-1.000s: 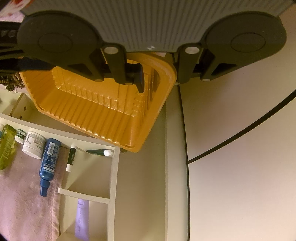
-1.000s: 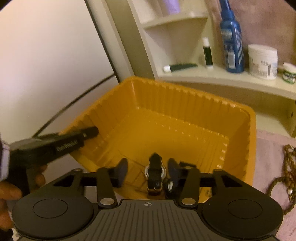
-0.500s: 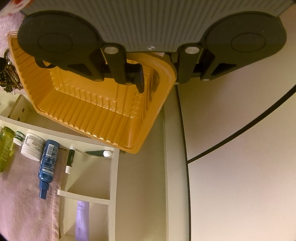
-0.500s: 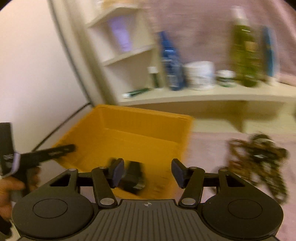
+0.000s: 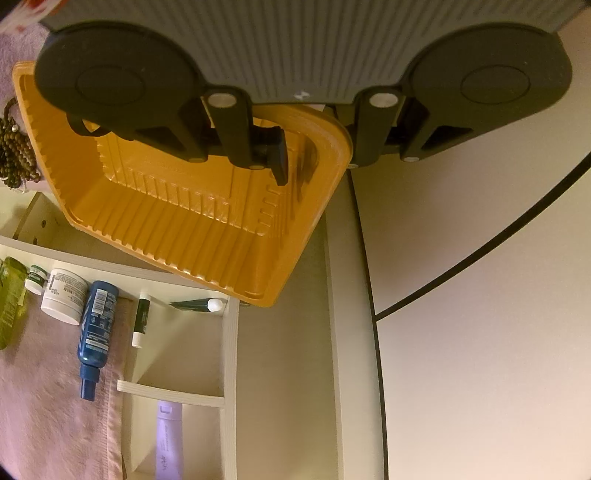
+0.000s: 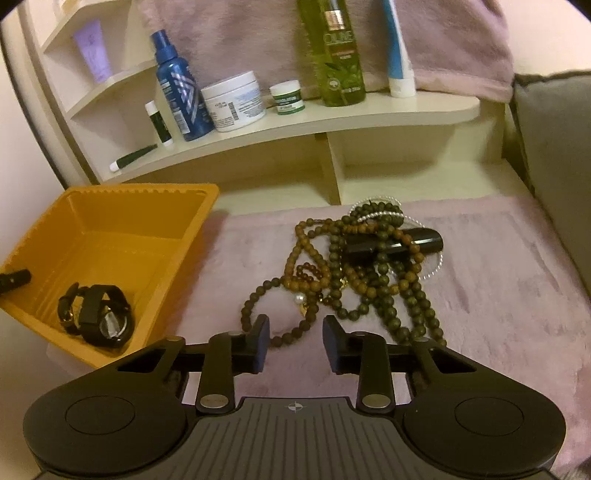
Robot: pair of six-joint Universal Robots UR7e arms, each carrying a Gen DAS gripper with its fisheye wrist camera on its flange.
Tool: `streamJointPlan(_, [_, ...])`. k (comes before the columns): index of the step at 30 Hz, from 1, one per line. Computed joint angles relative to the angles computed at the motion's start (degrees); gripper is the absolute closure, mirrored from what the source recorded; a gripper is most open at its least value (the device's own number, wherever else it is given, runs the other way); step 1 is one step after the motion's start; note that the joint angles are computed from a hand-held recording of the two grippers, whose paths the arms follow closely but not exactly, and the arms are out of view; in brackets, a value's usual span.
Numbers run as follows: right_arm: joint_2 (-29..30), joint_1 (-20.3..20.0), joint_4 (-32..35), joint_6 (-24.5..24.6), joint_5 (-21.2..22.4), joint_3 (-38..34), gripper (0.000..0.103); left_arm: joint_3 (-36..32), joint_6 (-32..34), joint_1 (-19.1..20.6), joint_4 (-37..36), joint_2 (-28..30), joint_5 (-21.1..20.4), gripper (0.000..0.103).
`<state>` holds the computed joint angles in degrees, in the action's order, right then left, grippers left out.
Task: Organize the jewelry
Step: 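Grasp the small pearl earring beside the necklaces with the right gripper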
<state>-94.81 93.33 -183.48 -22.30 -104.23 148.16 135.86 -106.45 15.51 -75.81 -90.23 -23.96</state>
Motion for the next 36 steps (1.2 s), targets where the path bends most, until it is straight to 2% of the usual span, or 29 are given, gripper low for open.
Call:
streamJointPlan(1, [0.99, 0.20, -1.49, -1.15, -0.20, 0.00, 0.079, -0.05, 0.11, 0.05, -0.03, 0.04, 0.00, 0.087])
streamJointPlan(3, [3.80, 0.94, -4.16, -2.64, -1.59, -0.45, 0.082, -0.07, 0.22, 0.08, -0.11, 0.07, 0.04, 0.087])
streamJointPlan(11, [9.47, 1.32, -11.17, -8.26, -2.66, -1.24, 0.083, -0.06, 0.99, 0.30, -0.89, 0.20, 0.18, 0.087])
streamJointPlan(16, [11.70, 1.88, -11.91, -10.82, -2.91, -1.52, 0.083, 0.08, 1.14, 0.37, -1.26, 0.21, 0.24, 0.087])
streamJointPlan(19, [10.87, 1.33, -10.10, -9.56, -1.78, -1.44, 0.083, 0.16, 1.22, 0.31, -1.33, 0.12, 0.25, 0.087])
streamJointPlan(26, [12.27, 1.55, -10.98, -9.60, -3.18, -2.05, 0.083, 0.00, 1.35, 0.41, -1.32, 0.29, 0.30, 0.087])
streamJointPlan(32, [14.72, 1.86, -12.96, -12.84, -4.38, -2.67, 0.083, 0.01, 1.16, 0.31, -1.24, 0.26, 0.12, 0.087])
streamJointPlan(36, [14.93, 1.63, -13.19, -13.16, -4.17, -2.76, 0.084, 0.03, 1.14, 0.28, -1.23, 0.26, 0.13, 0.087])
